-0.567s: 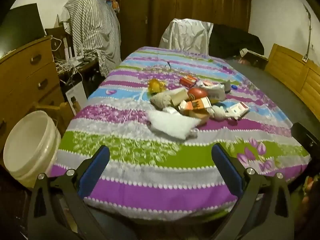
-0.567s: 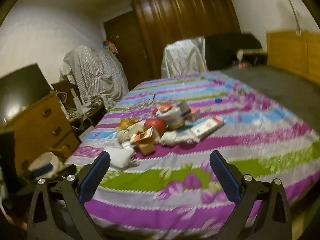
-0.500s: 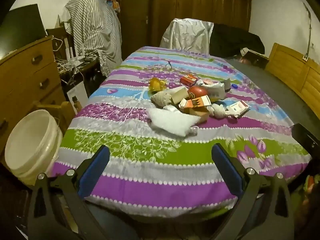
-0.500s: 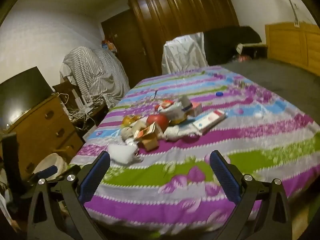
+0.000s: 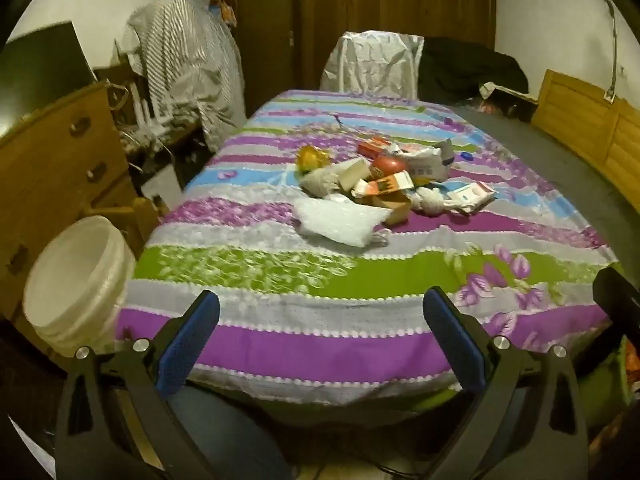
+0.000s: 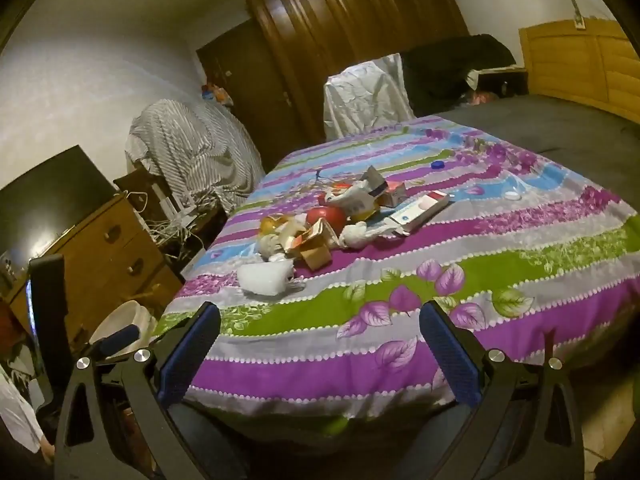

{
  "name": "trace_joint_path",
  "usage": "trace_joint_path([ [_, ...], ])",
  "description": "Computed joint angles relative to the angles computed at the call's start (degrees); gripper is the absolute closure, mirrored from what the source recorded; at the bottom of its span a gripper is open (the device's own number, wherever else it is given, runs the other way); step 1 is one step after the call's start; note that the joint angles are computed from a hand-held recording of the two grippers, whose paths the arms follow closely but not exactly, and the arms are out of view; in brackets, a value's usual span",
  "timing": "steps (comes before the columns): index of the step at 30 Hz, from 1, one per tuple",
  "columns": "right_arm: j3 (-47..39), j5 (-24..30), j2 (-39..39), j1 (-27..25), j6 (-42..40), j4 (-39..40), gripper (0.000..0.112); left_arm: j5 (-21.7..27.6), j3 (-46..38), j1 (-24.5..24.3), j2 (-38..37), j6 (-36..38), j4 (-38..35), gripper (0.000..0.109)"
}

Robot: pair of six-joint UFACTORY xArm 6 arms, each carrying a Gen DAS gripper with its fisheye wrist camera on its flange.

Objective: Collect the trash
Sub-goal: 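Move both grippers toward the trash pile on the bedspread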

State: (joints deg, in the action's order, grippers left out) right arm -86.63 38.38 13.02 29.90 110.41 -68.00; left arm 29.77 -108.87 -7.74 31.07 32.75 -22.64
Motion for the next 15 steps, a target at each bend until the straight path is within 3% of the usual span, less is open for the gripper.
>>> trace_joint_path([
  [5,-1.29,1.37,0.91,0.5,-1.53,2.14,0.013,-2.02,2.65,-0.62,-1.96,3.51,-2.86,0.01],
  [9,-1.84,-0.18,1.26,0.75,-1.45,0.77,0.013,-0.43,1.24,-0.33,-1.25,5.29,-4.01,0.01],
  [15,-3.49,1.7,2.65,1.21,-3.61,2.13,0.013,1.15,0.1,-0.14,-0.37,5.14,-4.02,0.01],
])
